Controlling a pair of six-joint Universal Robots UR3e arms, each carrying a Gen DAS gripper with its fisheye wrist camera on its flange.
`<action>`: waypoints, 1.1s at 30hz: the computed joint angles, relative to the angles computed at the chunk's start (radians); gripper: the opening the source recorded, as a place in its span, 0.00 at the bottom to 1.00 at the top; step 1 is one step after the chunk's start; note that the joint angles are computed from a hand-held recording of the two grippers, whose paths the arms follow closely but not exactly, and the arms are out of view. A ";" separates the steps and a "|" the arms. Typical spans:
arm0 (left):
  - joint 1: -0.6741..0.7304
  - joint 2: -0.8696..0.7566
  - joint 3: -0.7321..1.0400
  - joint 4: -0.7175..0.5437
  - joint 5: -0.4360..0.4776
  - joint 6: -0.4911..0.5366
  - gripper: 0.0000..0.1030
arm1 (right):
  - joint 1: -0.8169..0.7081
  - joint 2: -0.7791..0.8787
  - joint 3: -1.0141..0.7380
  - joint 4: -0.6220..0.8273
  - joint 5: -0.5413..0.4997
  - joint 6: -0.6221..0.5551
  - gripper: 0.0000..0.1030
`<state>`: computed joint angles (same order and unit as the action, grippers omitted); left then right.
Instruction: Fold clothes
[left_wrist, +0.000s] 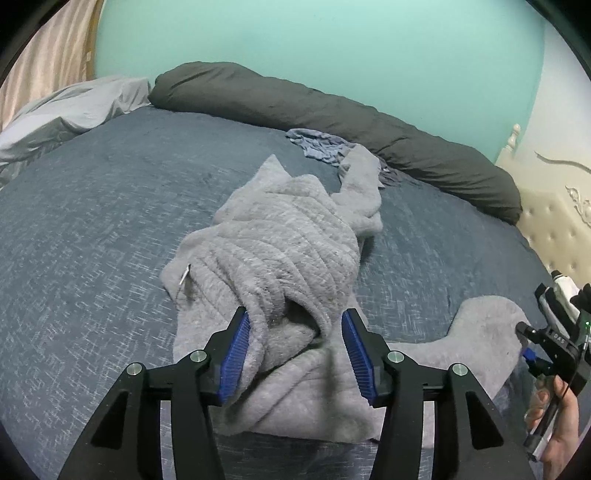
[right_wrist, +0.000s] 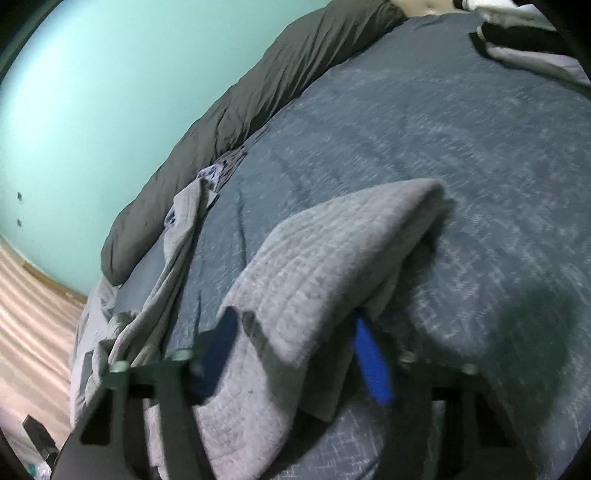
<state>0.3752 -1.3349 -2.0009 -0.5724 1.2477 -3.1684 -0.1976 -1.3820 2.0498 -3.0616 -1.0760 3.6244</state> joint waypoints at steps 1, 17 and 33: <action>-0.006 -0.006 0.003 0.003 0.003 -0.003 0.53 | -0.001 0.008 -0.002 -0.008 0.012 -0.006 0.35; 0.046 0.156 -0.055 -0.096 -0.044 0.013 0.62 | 0.043 -0.236 0.054 -0.156 0.121 -0.061 0.13; 0.336 0.728 -0.116 -0.744 -0.239 0.193 0.80 | 0.218 -0.447 -0.010 0.551 0.077 -0.346 0.13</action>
